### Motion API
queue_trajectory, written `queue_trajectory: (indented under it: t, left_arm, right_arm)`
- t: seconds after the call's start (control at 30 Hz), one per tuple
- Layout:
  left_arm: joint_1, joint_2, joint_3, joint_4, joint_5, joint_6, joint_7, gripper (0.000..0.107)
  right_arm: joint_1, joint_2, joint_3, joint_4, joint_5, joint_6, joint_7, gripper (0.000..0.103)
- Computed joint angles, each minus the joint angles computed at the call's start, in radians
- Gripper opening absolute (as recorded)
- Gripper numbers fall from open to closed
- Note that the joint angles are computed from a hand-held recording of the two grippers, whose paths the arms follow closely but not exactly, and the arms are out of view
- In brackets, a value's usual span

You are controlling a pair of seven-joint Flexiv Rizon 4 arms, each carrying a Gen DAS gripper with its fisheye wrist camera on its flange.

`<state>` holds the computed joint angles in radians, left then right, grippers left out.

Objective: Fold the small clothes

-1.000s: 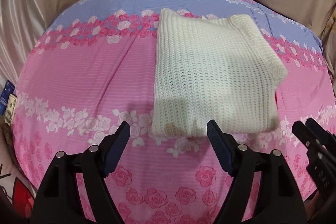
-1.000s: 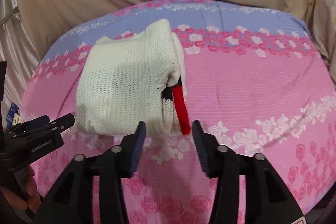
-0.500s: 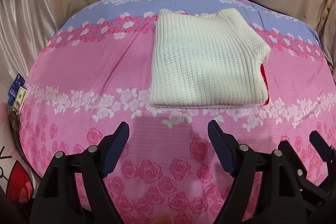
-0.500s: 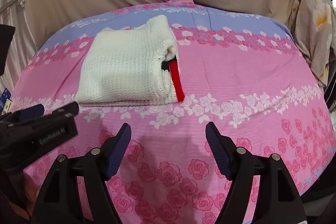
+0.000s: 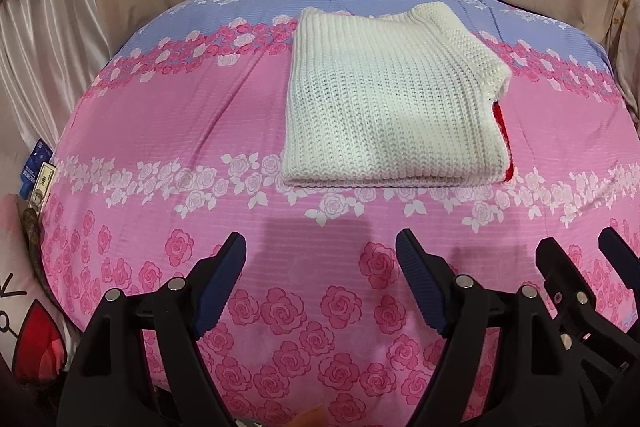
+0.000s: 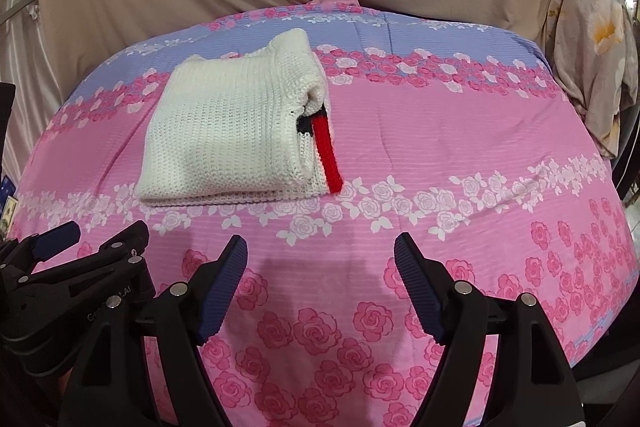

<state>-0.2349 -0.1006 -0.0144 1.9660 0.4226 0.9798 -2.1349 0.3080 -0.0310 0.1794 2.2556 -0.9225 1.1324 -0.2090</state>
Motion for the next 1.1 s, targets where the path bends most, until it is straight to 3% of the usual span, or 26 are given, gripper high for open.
queue_trajectory:
  t: [1.1]
  left_arm:
    - [0.000,0.003,0.002,0.001,0.014,-0.014,-0.028,0.075]
  right_arm:
    - [0.006,-0.006,-0.001,0.000,0.038,0.003,-0.019,0.074]
